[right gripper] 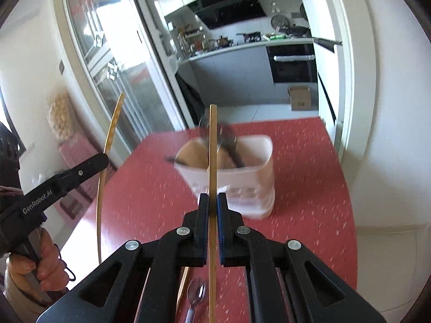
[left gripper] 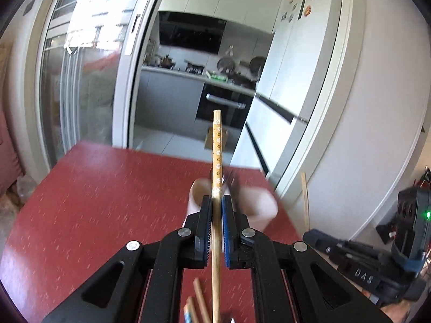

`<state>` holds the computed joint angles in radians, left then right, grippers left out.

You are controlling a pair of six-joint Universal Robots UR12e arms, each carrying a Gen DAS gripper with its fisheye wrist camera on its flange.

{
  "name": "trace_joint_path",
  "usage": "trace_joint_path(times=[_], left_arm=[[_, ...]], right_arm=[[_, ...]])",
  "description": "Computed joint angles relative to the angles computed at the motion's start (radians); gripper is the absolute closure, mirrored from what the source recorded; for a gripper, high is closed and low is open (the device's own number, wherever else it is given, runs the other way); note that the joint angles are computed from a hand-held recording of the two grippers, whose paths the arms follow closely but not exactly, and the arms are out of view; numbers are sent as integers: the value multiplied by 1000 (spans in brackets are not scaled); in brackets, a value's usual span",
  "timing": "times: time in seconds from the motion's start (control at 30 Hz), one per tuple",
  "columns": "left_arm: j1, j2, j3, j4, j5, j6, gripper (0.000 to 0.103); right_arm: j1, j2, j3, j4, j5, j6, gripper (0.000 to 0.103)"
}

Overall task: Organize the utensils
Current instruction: 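Lift both held chopsticks and carry them over the caddy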

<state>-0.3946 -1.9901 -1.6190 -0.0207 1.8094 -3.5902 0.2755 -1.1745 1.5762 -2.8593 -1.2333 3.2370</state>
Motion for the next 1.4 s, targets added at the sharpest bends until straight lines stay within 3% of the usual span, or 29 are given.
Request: trace_joint_path(times=[0.4, 0.57, 0.83, 1.1, 1.4], left_arm=[[26, -129, 209, 120, 73, 92, 66], [53, -173, 269, 150, 62, 103, 66], [84, -246, 342, 170, -29, 147, 66], [102, -295, 380, 161, -85, 127, 66], [103, -300, 347, 156, -100, 114, 66]], right_arm=[[-23, 66, -126, -93, 11, 67, 97], [-18, 120, -201, -142, -1, 78, 97], [-2, 210, -308, -207, -24, 94, 97], [20, 274, -366, -249, -87, 15, 97], [43, 299, -336, -300, -150, -121, 97]])
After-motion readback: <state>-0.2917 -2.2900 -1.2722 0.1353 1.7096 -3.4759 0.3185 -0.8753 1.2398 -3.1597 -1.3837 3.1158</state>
